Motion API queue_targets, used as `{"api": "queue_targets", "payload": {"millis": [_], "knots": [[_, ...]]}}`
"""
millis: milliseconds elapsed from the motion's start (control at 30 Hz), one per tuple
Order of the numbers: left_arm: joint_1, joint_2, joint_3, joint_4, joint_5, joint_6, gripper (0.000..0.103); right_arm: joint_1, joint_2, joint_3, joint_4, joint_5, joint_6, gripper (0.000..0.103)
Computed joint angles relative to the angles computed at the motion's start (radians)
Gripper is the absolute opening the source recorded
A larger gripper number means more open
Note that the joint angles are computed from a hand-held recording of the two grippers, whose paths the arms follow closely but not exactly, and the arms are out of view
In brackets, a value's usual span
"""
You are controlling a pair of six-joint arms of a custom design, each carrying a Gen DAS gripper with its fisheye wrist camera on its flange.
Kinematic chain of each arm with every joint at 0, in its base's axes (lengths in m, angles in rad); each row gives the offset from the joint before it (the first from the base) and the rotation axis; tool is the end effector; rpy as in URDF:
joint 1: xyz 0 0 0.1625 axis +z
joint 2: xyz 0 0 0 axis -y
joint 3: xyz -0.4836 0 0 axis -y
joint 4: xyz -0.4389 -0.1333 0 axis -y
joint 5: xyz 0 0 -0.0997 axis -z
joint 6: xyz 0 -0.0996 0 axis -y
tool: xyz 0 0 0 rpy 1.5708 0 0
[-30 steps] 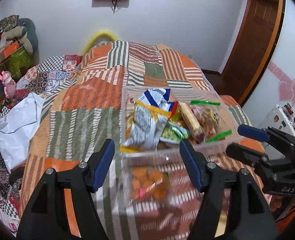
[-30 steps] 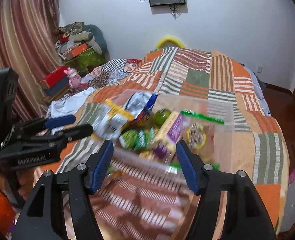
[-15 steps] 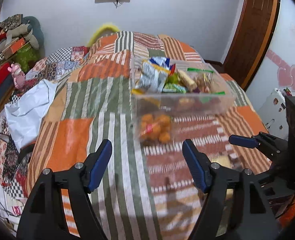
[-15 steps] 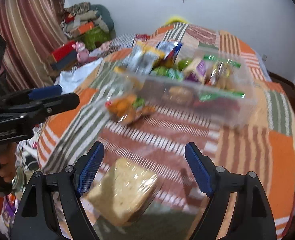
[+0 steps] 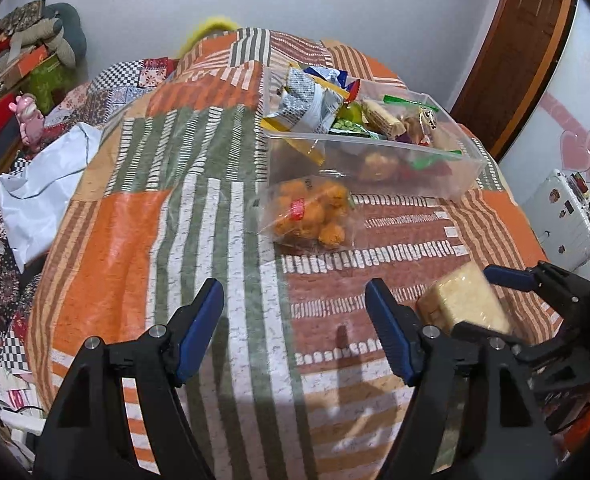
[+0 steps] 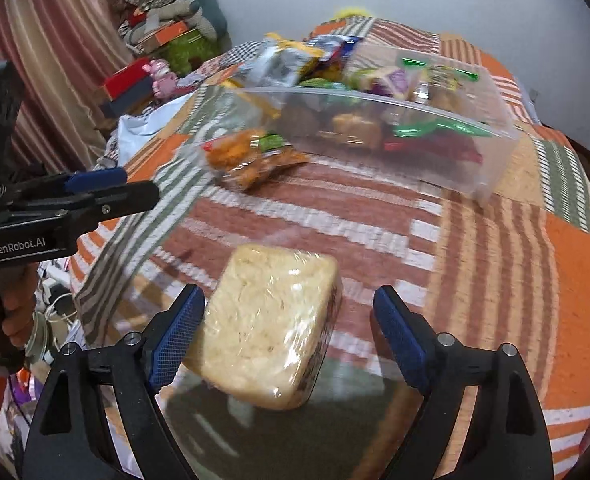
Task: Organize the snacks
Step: 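Grasp the orange puff bag with the left tool while the right tool grasps the wrapped bread slice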
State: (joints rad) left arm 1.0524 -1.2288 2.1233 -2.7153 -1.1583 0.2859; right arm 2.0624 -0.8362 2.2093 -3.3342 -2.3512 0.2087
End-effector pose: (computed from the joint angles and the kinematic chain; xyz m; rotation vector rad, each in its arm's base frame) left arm -0.1251 -0.5688 0.2121 1.0035 2.5430 -0.4074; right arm 0.3057 -0.4369 0.0635 0.1465 -2.4252 0.7913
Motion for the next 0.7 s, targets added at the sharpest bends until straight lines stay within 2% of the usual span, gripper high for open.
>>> {"api": "queue_targets", "payload": {"millis": [133,200,333,433,533,700], "knots": [[-0.003,0.039,-0.020,-0.007,-0.007,-0.014,0.079,-0.009,-0.024,0.023,-0.012,-0.031,0.022,0.084],[-0.006,0.057,-0.029,-0.019,-0.009,-0.021,0.088,-0.016,-0.036,0.035,-0.025,-0.036,0.028,0.083],[-0.014,0.102,-0.050,-0.061,-0.003,-0.021,0.091,-0.025,-0.048,0.047,-0.039,-0.011,0.017,0.069],[-0.022,0.142,-0.067,-0.098,0.025,0.000,0.096,-0.034,-0.049,0.051,-0.058,0.021,-0.004,0.058],[-0.022,0.184,-0.096,-0.110,0.055,0.011,0.096,-0.037,-0.040,0.048,-0.078,0.014,-0.023,0.057],[-0.001,0.231,-0.145,-0.088,0.066,-0.003,0.096,-0.048,-0.047,0.053,-0.093,0.032,-0.026,0.057]]}}
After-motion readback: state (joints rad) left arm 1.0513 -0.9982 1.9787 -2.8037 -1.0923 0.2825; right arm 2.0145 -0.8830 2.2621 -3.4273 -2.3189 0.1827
